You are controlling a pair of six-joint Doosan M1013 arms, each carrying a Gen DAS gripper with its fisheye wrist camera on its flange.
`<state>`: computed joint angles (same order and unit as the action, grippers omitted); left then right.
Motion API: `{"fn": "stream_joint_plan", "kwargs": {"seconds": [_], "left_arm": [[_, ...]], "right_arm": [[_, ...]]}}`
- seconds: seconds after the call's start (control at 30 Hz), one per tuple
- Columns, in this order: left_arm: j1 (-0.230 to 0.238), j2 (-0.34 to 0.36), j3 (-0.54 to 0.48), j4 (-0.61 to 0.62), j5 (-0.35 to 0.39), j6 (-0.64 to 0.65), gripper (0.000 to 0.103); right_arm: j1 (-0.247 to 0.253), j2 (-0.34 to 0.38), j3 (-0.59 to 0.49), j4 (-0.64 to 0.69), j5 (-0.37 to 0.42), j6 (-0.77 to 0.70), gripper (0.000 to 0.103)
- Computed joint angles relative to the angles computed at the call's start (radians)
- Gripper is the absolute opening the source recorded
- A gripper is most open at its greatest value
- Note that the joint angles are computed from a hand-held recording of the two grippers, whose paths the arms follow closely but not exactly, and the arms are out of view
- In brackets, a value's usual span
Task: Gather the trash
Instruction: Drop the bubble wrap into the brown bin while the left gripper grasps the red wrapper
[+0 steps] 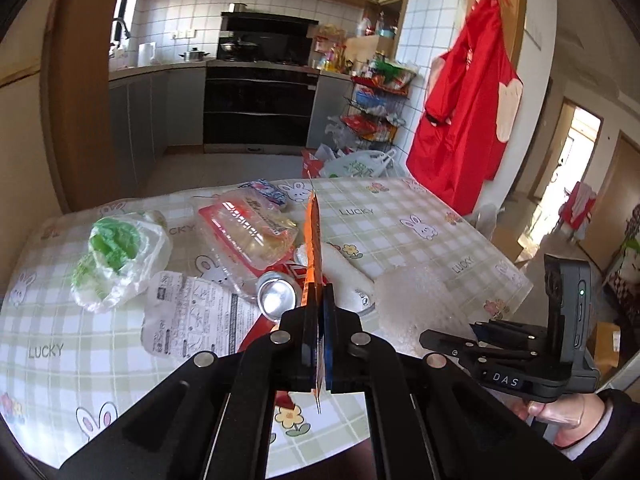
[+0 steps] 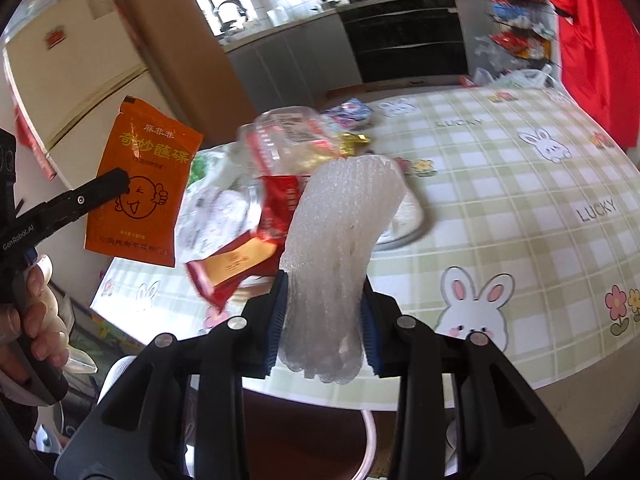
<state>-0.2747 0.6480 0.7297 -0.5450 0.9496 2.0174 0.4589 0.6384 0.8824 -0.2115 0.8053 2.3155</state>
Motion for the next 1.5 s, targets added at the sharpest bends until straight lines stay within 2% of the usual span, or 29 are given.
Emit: {"fn": "stream_joint_plan", "kwargs": {"seconds": [0.2,0.5,0.73,1.03,1.2,1.23,1.3,1.37,1.43,1.5], "left_arm": [[0.029,-0.108,0.173,-0.005,-0.110,0.041,0.003],[0.064,-0.196,0.324,-0.106,-0.159,0.081,0.003],[0.079,-0.260,0.420,-0.174,-0.186,0.146,0.003],[0.091,-0.272,0.450,-0.189,-0.181,0.146,0.003],[0.091,-0.256,0.438,-0.183,-0.168,0.133,0.003],[0.092,-0.253,0.436,-0.181,-0.164,0.131,0.003],[0.089,-0.247,0.433,-0.176,-0.157,0.122,0.003],[0.089,-0.243,0.433,-0.177,-0.149,0.121,0.003],[0.086,-0.240,0.433,-0.170,-0.138,0.120,0.003],[0.082,-0.237,0.434,-0.156,-0.125,0.119,0.003]], "right_arm": [[0.033,0.008,-0.018,0.049,-0.003,-0.076,0.036],[0.088,-0.016,0.004,0.051,0.013,-0.129,0.036],[0.117,-0.016,0.000,0.101,0.066,-0.175,0.037],[0.130,0.010,-0.042,0.137,0.105,-0.234,0.053],[0.121,0.016,-0.041,0.144,0.107,-0.226,0.066],[0.122,0.014,-0.037,0.130,0.101,-0.216,0.069],[0.125,0.010,-0.030,0.085,0.085,-0.182,0.085],[0.128,0.000,-0.011,0.019,0.053,-0.125,0.092],[0.133,-0.014,0.015,-0.067,0.021,-0.044,0.093],[0.141,-0.024,0.030,-0.189,0.022,0.062,0.097]]}}
